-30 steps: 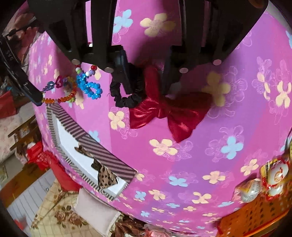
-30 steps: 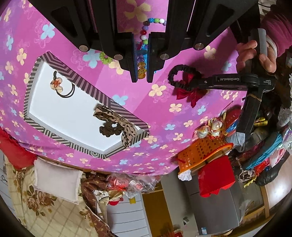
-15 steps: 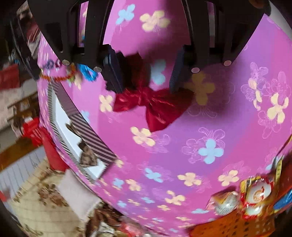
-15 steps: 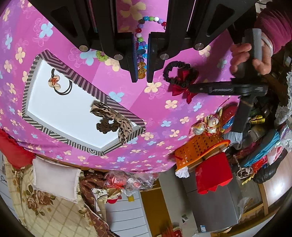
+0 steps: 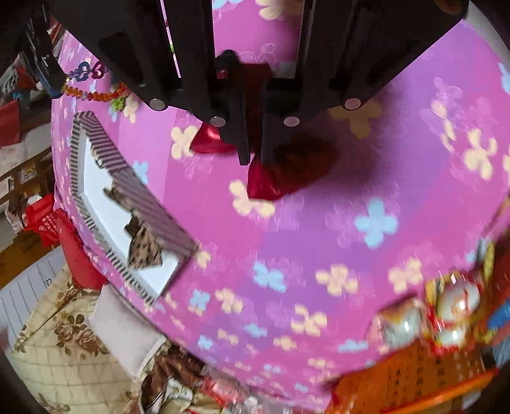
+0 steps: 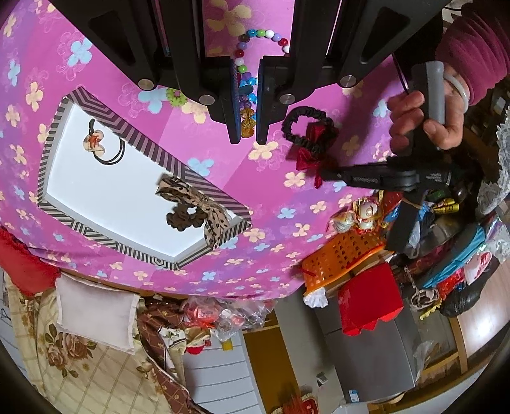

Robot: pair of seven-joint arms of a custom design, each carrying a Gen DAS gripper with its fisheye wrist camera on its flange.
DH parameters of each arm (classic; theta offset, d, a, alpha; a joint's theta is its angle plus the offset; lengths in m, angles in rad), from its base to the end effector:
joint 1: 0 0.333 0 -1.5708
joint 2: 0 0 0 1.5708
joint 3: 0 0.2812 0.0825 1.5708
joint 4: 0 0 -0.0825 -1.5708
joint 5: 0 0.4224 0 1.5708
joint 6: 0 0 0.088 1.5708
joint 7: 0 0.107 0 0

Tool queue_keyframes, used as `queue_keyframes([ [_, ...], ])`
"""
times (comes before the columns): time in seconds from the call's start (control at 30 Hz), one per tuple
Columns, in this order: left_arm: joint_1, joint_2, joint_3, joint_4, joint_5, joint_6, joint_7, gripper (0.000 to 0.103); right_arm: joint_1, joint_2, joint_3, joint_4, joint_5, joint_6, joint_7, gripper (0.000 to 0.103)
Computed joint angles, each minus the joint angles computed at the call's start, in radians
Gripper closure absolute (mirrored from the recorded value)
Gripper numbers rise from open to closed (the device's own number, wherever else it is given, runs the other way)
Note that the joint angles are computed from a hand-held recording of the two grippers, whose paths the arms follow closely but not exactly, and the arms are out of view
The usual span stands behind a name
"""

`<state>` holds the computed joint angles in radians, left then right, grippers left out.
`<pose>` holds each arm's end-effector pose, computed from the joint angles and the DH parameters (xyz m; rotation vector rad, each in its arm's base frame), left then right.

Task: Organize jewelry
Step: 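Lift the red bow with the left tool while the right tool holds the beaded bracelet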

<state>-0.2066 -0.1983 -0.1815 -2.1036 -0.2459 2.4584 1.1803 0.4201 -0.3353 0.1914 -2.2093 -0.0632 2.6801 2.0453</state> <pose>0.5382 -0.2248 0.5174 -2.2375 1.9383 -0.8699 0.4464 0.3261 0.5640 -1.8309 1.5004 -0.3768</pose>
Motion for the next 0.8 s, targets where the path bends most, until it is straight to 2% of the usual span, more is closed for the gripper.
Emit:
queue_keyframes([
  [0.2, 0.006, -0.035, 0.006, 0.017, 0.021, 0.011, 0.026, 0.098, -0.002, -0.005, -0.003, 0.006, 0.003, 0.005, 0.0, 0.095],
  [0.33, 0.001, -0.041, 0.019, 0.016, -0.032, -0.033, 0.024, 0.097, 0.0, -0.005, -0.003, 0.008, 0.004, 0.003, -0.006, 0.095],
  [0.4, 0.001, -0.049, 0.023, -0.003, -0.068, -0.052, -0.004, 0.081, 0.001, -0.003, -0.007, 0.008, 0.011, 0.003, -0.012, 0.095],
  [0.43, -0.007, -0.057, 0.034, -0.026, -0.124, -0.043, 0.002, 0.063, 0.002, -0.002, -0.008, 0.007, 0.015, 0.004, -0.014, 0.095],
  [0.47, -0.012, -0.066, 0.038, -0.043, -0.157, -0.038, 0.0, 0.053, 0.003, -0.002, -0.009, 0.006, 0.018, 0.003, -0.016, 0.095],
  [0.57, -0.017, -0.071, 0.032, -0.066, -0.19, -0.032, -0.029, 0.05, 0.005, 0.0, -0.013, 0.003, 0.028, 0.003, -0.026, 0.095],
  [0.8, 0.003, 0.01, -0.016, 0.0, -0.055, -0.035, -0.207, 0.05, 0.005, -0.003, -0.02, -0.013, 0.049, 0.016, -0.037, 0.095],
])
